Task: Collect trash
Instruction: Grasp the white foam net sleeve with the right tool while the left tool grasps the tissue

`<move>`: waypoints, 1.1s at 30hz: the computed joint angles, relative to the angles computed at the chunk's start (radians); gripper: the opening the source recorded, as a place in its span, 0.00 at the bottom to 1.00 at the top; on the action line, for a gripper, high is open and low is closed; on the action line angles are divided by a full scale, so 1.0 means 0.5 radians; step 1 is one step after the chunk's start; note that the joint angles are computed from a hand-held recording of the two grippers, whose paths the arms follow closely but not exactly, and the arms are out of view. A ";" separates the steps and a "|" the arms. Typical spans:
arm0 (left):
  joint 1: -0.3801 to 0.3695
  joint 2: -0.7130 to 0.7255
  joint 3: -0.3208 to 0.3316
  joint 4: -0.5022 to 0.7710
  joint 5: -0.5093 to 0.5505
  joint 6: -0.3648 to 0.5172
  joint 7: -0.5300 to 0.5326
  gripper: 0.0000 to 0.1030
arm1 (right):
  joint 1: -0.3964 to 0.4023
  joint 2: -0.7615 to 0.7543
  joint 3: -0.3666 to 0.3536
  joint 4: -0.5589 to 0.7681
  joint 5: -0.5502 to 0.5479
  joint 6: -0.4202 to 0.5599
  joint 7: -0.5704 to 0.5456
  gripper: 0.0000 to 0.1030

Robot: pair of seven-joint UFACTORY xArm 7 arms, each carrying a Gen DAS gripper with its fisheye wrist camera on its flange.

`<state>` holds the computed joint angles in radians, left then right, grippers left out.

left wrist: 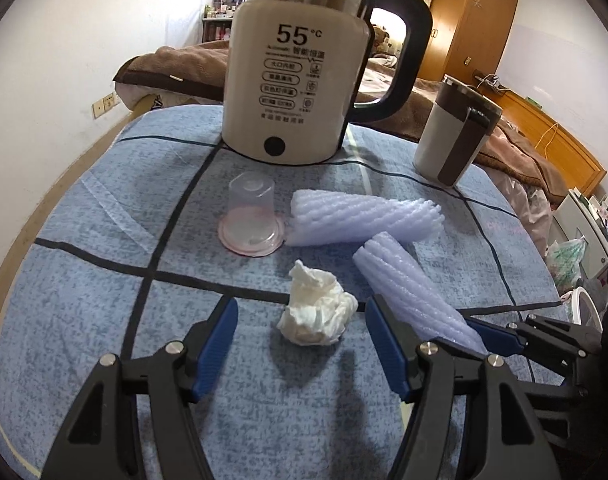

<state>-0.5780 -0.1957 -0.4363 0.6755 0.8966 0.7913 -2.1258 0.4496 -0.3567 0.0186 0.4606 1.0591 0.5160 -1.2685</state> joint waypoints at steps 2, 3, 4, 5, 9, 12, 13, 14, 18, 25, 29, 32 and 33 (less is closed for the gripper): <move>0.003 0.014 0.004 0.007 0.010 -0.009 0.003 0.61 | -0.003 -0.004 -0.007 -0.001 0.004 0.011 -0.004 0.28; 0.003 0.021 0.006 0.010 0.015 -0.016 0.007 0.57 | -0.003 -0.001 -0.006 0.000 0.008 0.011 -0.005 0.28; 0.004 0.027 0.009 0.011 0.027 -0.027 0.010 0.51 | -0.005 -0.005 -0.008 -0.002 0.009 0.016 -0.007 0.28; 0.002 0.036 0.012 0.016 0.028 -0.030 0.016 0.48 | -0.006 -0.009 -0.006 -0.006 0.009 0.013 -0.009 0.28; -0.009 0.051 0.018 0.032 0.027 -0.038 0.042 0.39 | -0.008 -0.020 -0.005 -0.012 0.004 0.012 -0.005 0.28; -0.035 0.074 0.007 0.074 0.015 0.037 0.082 0.35 | -0.008 -0.026 -0.006 -0.015 0.003 0.014 0.005 0.28; -0.043 0.077 0.007 0.080 0.014 0.048 0.082 0.35 | -0.008 -0.027 -0.009 -0.016 0.005 0.014 0.005 0.27; -0.051 0.077 0.004 0.085 0.011 0.066 0.072 0.35 | -0.009 -0.031 -0.012 -0.020 0.004 0.015 0.006 0.27; -0.082 0.055 -0.011 0.085 0.003 0.106 0.031 0.35 | -0.015 -0.062 -0.025 -0.040 0.009 0.014 0.003 0.27; -0.153 0.069 -0.067 0.169 -0.018 0.243 0.007 0.35 | -0.052 -0.189 -0.092 -0.110 -0.014 0.071 -0.002 0.26; -0.211 0.132 -0.082 0.261 -0.001 0.322 0.018 0.35 | -0.091 -0.320 -0.147 -0.177 -0.072 0.118 0.021 0.26; -0.258 0.174 -0.078 0.319 0.026 0.348 -0.009 0.35 | -0.120 -0.414 -0.189 -0.220 -0.127 0.146 0.051 0.26; -0.273 0.196 -0.077 0.348 0.038 0.365 -0.012 0.35 | -0.124 -0.436 -0.202 -0.230 -0.142 0.149 0.060 0.26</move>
<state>-0.7148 -0.0975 -0.4746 0.8494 0.9158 0.9738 -2.1316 0.3878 -0.5749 -0.0825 0.3457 0.9882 0.5908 -1.2385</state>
